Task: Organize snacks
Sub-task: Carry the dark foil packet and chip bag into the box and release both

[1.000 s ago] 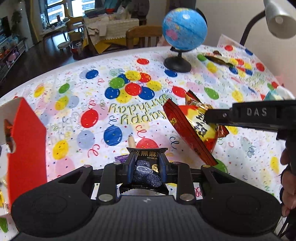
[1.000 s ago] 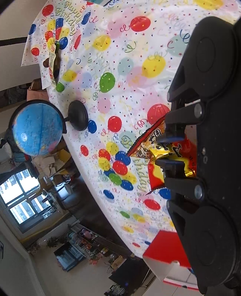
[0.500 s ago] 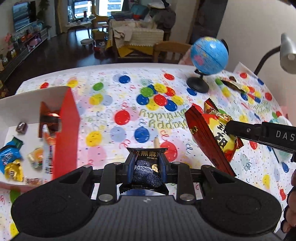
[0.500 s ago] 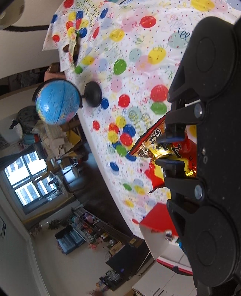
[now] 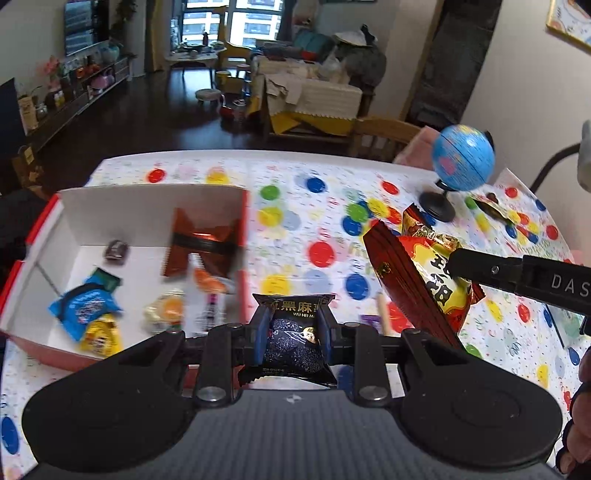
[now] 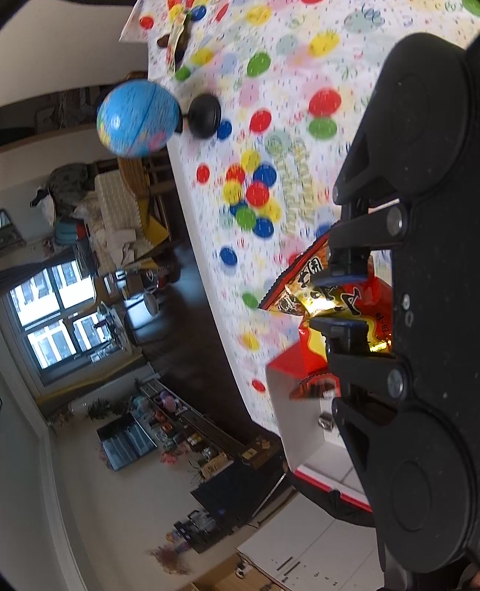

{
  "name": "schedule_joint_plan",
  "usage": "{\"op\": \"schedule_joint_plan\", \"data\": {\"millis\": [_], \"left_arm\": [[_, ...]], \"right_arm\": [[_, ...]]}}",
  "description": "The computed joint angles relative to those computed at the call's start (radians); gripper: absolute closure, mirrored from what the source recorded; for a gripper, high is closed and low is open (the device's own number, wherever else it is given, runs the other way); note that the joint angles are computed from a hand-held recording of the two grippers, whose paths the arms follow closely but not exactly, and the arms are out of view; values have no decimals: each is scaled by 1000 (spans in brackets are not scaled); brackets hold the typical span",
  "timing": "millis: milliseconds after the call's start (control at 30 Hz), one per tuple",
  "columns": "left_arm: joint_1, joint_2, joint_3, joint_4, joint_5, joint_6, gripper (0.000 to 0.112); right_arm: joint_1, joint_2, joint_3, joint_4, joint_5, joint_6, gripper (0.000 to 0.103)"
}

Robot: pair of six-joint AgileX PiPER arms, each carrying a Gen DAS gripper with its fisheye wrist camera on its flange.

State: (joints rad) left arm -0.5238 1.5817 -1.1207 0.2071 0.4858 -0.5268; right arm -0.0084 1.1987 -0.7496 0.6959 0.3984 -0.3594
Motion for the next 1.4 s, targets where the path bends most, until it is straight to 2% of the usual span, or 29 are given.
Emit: {"op": "schedule_joint_plan", "data": {"millis": [267,400,600,800,967,1233,1400], "left_arm": [[207,-82,72,-226,-14,311,85],[307,-94,78,-332,-6,468,85],[433,-75,61,-467,9,675,85],[540,-22,27,-589,24,861,85],[599,52,-22,-624,42,929,85],[635,177,-95,-612,31,958,85],[633,231,-118,-593,16,961,85]], "right_arm": [[276,83,-76,-466,-110,576,87],[377,146,-129,-700,-123,846,87],[488,245,-215,-956,-116,1147,87],[549,341,-297,-1064,-92,1289,87],[584,430,-368,-1141,-69,1371,87],[606,573,-499,-1182,-25,1375,88],[599,653,-565,-1151,-16,1319,88]]}}
